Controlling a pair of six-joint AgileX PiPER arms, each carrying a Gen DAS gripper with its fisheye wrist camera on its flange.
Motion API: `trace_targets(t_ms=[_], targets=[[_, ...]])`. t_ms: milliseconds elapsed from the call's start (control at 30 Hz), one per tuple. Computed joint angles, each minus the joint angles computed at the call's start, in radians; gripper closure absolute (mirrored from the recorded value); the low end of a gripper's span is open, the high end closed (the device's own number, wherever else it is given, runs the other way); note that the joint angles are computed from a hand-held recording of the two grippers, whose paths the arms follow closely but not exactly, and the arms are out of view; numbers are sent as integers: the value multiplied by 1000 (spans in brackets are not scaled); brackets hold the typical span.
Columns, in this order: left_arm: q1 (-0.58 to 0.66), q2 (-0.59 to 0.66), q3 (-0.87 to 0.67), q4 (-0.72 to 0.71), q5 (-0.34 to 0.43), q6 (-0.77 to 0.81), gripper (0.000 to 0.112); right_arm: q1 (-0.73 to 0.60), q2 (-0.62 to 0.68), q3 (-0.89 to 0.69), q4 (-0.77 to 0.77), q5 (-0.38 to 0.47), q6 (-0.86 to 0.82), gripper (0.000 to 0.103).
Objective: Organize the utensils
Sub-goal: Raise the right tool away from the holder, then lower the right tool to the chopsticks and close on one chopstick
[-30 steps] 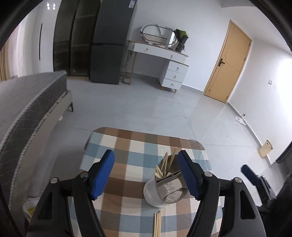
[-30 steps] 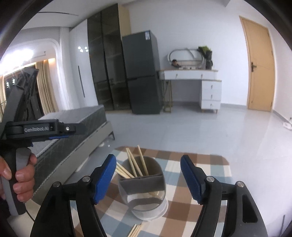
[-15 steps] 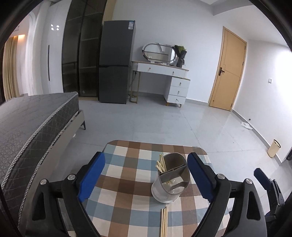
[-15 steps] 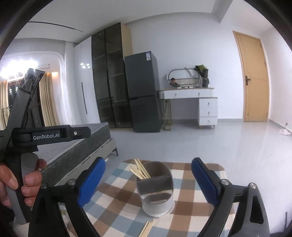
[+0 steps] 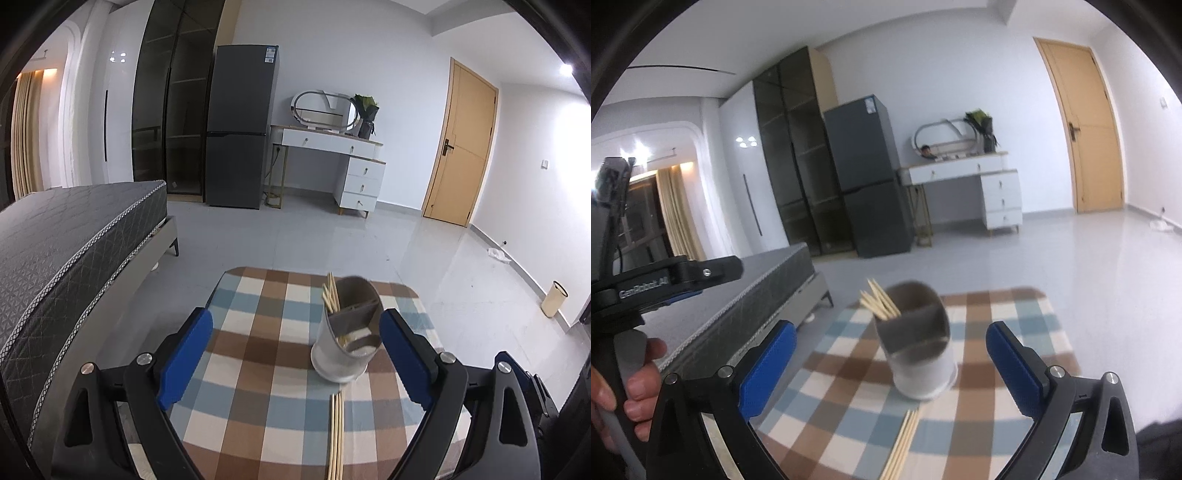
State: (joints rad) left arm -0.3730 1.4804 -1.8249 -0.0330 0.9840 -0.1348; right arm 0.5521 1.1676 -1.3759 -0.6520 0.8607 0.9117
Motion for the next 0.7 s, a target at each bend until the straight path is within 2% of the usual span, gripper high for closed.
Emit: trace_targets(t_ms=[133, 233, 367, 433, 500, 567, 633, 700], targets=[[-13, -29, 82, 36, -44, -19, 23, 25, -21, 55, -4, 15, 28, 0], [-30, -43, 140, 69, -77, -37, 23, 1, -47, 109, 60, -17, 21, 0], [-53, -55, 218, 96, -125, -46, 23, 24, -53, 140, 23, 34, 49, 0], [-68, -49, 250, 127, -153, -74, 23, 3, -46, 144, 66, 57, 19, 0], [-73, -39, 270, 130, -156, -89, 23, -42, -34, 142, 144, 75, -41, 0], [-60, -27, 294, 61, -170, -46, 23, -49, -26, 146, 141, 92, -40, 0], [-76, -1, 288, 97, -147, -73, 23, -62, -19, 154, 154, 97, -54, 0], [-73, 21, 301, 76, -155, -54, 23, -78, -3, 151, 185, 103, -88, 0]])
